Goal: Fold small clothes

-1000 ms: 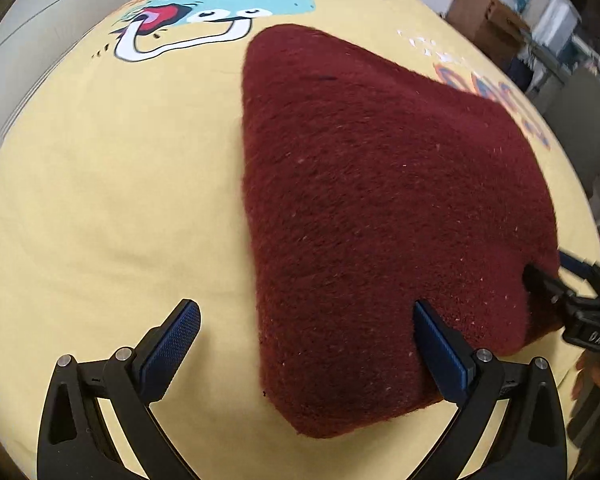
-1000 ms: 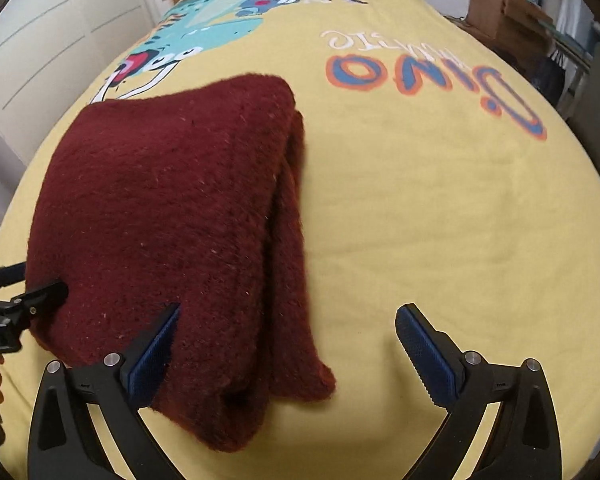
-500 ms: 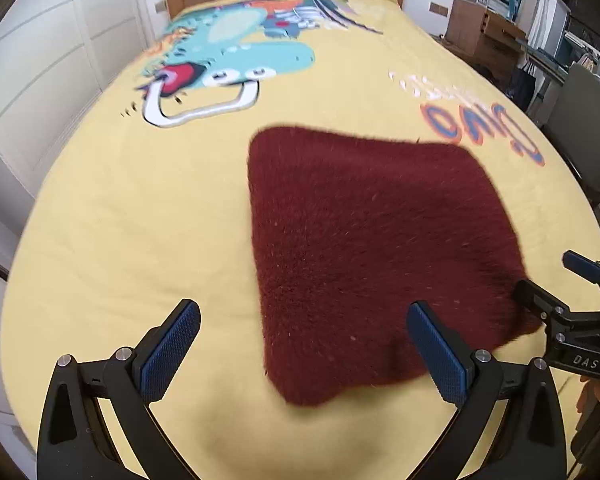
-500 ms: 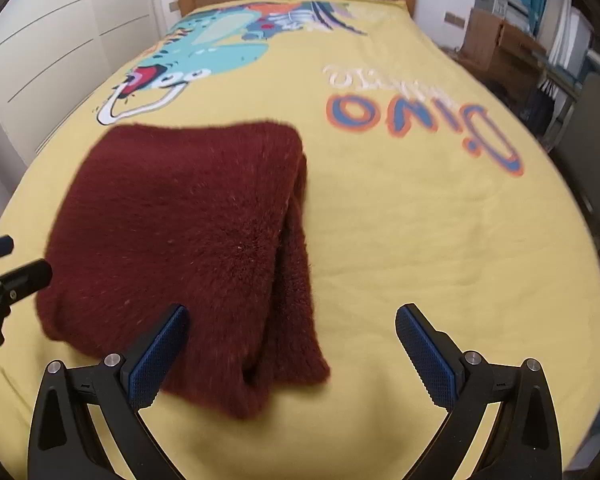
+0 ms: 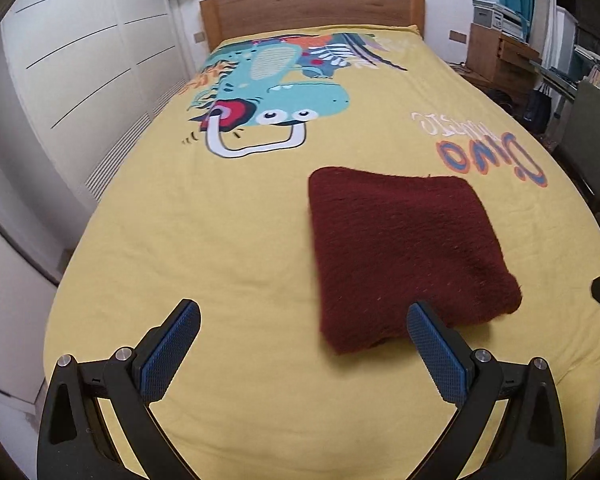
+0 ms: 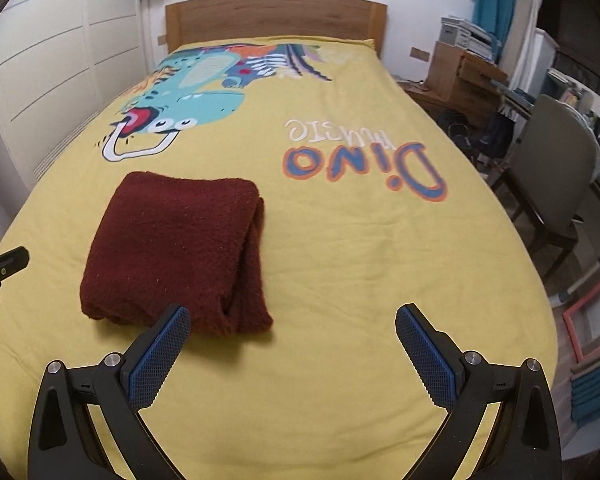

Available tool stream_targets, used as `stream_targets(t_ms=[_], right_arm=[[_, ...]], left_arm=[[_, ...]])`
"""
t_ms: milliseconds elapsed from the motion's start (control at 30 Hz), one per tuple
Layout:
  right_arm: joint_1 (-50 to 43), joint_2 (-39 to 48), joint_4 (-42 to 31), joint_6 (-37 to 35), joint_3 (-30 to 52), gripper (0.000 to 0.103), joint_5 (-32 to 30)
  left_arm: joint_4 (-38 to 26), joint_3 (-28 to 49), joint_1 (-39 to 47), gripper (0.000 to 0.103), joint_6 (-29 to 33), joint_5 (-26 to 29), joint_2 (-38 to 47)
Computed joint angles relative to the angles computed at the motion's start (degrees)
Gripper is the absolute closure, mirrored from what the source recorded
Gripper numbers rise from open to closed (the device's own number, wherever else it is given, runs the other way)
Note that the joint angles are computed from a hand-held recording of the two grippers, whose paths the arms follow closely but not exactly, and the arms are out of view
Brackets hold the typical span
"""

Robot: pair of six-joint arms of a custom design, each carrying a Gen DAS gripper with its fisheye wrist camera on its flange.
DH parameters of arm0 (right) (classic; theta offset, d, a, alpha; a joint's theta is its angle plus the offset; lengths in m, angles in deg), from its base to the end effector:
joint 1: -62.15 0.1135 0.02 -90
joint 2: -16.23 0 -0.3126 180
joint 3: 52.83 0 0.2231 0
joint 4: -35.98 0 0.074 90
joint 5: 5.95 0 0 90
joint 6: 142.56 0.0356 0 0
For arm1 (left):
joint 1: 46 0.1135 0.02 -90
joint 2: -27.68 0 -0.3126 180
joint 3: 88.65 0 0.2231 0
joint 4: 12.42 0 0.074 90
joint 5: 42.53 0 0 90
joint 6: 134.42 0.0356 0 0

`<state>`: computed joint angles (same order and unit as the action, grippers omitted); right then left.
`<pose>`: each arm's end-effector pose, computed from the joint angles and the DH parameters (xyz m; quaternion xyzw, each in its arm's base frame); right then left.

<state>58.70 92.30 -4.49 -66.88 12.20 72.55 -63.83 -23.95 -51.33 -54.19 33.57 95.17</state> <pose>0.2315 -0.0068 0.2890 -0.1218 0.9320 0.0428 0.3386 0.1866 -0.0088 0.3034 -0.0738 0.9425 0.0741 0.3176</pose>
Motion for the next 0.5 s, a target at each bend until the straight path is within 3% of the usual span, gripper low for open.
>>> stream_targets(t_ms=[500], right_arm=[[-2.1, -3.0, -3.3, -0.7, -0.2, 0.001, 0.3]], left_arm=[[-3.7, -1.1, 1.6, 0.001, 0.1, 0.1, -2.5]])
